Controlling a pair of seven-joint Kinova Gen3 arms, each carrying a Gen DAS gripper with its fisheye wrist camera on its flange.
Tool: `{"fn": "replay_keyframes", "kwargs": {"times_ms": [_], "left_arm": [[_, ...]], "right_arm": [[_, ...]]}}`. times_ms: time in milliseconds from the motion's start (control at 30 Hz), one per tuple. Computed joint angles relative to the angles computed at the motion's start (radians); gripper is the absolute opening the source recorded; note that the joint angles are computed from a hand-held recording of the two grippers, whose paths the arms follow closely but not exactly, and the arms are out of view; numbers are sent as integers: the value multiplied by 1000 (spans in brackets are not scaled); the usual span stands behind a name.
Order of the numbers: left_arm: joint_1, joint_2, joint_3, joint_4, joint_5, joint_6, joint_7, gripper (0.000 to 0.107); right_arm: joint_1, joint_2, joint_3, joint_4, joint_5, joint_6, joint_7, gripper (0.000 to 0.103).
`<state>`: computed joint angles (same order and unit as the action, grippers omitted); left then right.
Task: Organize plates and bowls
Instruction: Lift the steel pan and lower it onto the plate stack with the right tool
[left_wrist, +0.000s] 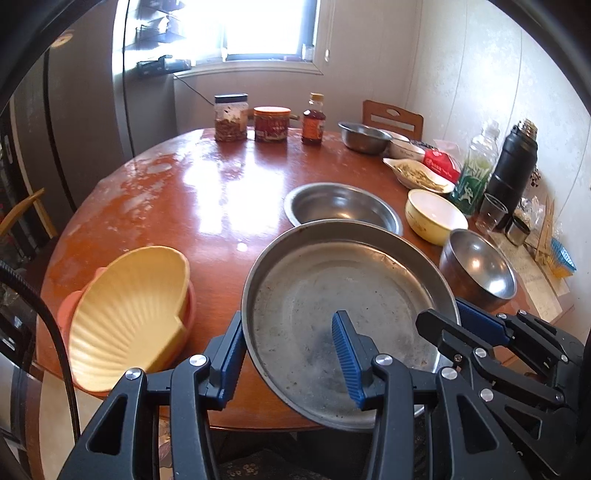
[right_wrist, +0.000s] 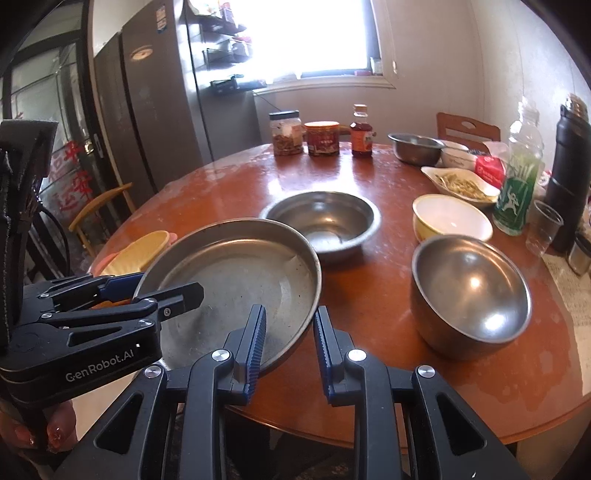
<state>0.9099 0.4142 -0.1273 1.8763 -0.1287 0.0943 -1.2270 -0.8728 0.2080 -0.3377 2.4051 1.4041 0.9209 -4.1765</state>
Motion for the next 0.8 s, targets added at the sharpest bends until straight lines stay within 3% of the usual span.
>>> {"fn": "replay_keyframes", "kwargs": {"times_ms": [300, 567, 800], "left_arm": [[25, -56, -132, 67, 38, -64, 9, 46], [-36, -80, -157, 94, 92, -83, -51, 46], [-131, -86, -116, 104, 128, -89, -99, 46]], "right_arm": [[38, 33, 30, -120, 87, -32, 141, 27], [71, 100, 58, -243, 158, -87, 247, 27], [90, 149, 83, -335, 179, -141, 334, 27]]}}
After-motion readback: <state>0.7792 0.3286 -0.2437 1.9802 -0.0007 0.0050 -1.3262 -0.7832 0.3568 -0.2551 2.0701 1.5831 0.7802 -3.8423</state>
